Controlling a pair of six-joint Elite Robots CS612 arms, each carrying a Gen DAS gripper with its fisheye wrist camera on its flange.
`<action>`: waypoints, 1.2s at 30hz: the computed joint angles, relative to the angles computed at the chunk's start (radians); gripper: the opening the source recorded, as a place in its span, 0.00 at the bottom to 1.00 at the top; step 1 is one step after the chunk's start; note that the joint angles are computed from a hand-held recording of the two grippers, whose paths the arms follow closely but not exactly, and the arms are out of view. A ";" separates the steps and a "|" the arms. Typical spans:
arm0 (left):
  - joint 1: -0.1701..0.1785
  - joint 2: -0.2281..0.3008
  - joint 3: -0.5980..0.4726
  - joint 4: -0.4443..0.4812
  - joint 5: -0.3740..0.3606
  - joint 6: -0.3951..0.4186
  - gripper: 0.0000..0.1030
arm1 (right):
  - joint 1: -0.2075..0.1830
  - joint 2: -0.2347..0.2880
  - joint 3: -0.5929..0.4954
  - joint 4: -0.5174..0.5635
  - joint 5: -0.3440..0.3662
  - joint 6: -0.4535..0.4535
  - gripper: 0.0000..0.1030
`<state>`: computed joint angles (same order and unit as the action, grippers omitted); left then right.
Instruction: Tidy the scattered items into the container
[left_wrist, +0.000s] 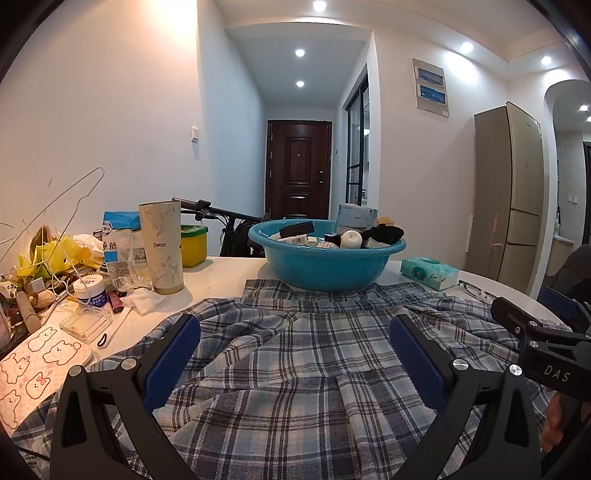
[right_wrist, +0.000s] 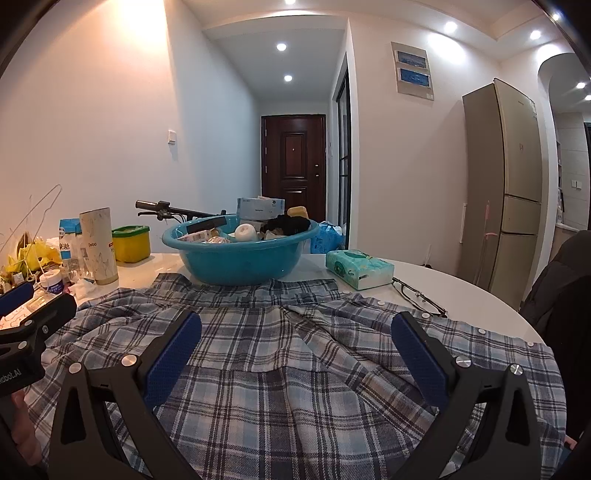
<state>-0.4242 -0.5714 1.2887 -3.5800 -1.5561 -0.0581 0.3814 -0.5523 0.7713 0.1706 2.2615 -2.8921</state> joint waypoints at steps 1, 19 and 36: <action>0.000 0.001 -0.002 0.002 0.001 0.003 1.00 | 0.000 0.002 -0.004 0.006 -0.002 0.001 0.99; 0.004 0.003 -0.005 0.009 0.002 0.019 1.00 | 0.001 0.011 -0.022 0.030 0.017 0.023 0.99; 0.001 -0.001 0.003 0.009 0.003 0.024 1.00 | 0.001 0.014 -0.025 0.031 0.020 0.026 0.99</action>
